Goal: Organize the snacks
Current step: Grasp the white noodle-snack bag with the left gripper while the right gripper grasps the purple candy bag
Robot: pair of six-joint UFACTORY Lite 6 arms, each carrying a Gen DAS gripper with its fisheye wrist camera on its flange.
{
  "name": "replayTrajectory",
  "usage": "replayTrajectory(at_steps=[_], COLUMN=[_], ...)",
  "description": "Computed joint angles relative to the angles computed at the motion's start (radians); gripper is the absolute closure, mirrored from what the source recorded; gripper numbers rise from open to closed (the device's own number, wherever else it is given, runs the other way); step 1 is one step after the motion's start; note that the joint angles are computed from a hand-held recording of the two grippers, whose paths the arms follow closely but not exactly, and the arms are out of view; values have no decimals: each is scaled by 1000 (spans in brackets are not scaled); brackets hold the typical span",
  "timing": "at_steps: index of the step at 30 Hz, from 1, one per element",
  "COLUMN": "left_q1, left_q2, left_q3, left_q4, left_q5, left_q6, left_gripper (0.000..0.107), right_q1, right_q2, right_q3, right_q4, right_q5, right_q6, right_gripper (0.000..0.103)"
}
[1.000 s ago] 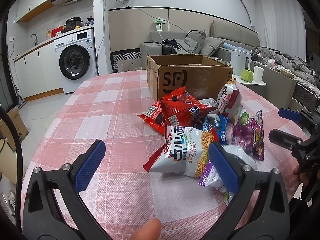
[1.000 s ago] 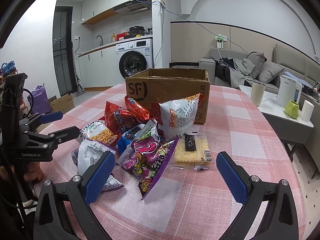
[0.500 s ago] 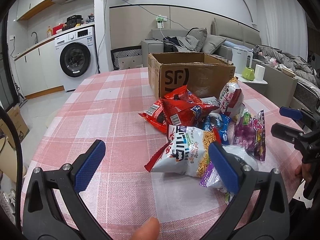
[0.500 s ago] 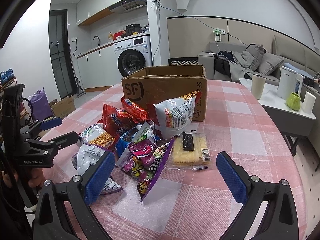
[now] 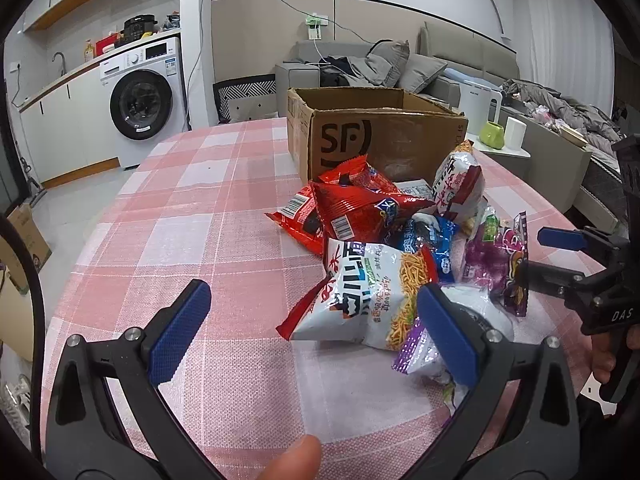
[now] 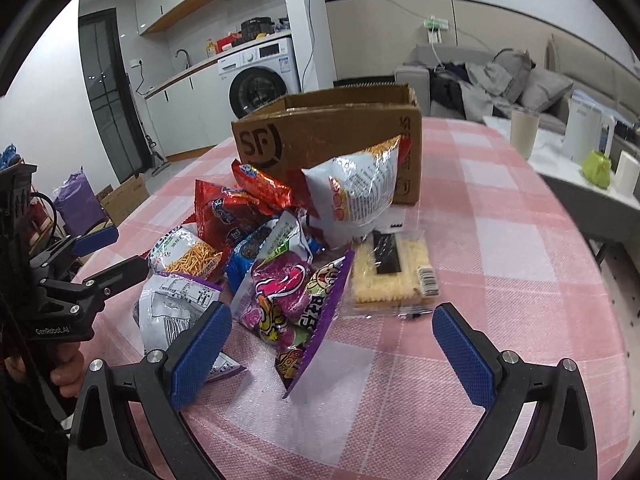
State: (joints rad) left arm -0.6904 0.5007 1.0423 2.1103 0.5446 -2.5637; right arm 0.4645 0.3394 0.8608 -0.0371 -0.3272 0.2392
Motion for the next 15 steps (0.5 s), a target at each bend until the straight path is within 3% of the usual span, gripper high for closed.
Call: replayTrajectory(at_steps=[2, 6, 10, 15], left_q1=[7, 38, 59, 77], left_q2=[19, 53, 73, 116], left_q3=[23, 70, 98, 160], left_q4=[-17, -13, 19, 42], left_q5=[-11, -66, -107, -171], left_q6=[17, 19, 2, 18], left_gripper=[4, 4, 4, 7], right_q1=[4, 17, 29, 23], right_q2=[16, 61, 89, 119], right_q3=[18, 70, 107, 145], right_q4=[-3, -7, -32, -154], right_q5=[10, 49, 66, 88], right_q6=[1, 1, 19, 135], right_gripper=[1, 18, 22, 35])
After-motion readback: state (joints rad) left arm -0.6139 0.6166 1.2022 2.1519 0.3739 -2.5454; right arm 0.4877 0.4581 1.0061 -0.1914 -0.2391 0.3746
